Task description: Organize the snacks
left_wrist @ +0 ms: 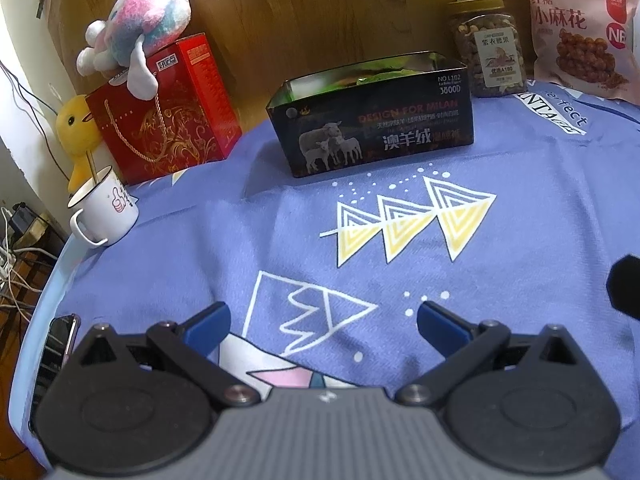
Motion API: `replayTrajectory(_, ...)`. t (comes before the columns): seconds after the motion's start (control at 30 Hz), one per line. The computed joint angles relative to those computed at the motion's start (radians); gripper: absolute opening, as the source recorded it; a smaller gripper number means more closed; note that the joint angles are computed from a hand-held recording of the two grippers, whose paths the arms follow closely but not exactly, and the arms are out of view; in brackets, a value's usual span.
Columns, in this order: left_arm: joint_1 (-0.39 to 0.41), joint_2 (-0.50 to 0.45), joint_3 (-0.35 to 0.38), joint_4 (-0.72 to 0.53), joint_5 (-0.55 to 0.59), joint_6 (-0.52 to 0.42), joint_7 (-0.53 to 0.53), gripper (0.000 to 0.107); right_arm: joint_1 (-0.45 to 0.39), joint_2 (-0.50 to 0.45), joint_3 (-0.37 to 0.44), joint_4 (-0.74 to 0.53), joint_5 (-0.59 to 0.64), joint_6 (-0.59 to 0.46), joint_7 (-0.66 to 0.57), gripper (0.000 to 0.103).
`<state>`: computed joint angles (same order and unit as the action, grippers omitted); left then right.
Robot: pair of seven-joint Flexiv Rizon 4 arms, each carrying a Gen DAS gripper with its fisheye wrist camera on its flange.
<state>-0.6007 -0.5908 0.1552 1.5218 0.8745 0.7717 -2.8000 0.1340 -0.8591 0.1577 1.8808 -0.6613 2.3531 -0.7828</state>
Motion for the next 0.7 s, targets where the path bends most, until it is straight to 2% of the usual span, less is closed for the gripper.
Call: replayTrajectory(0.7, 0.005, -0.005, -0.002, -0.004, -0.015, 0.008, 0.003, 0.103, -0.004, -0.002, -0.002, -0.008, -0.02, -0.002, 0.003, 0.084)
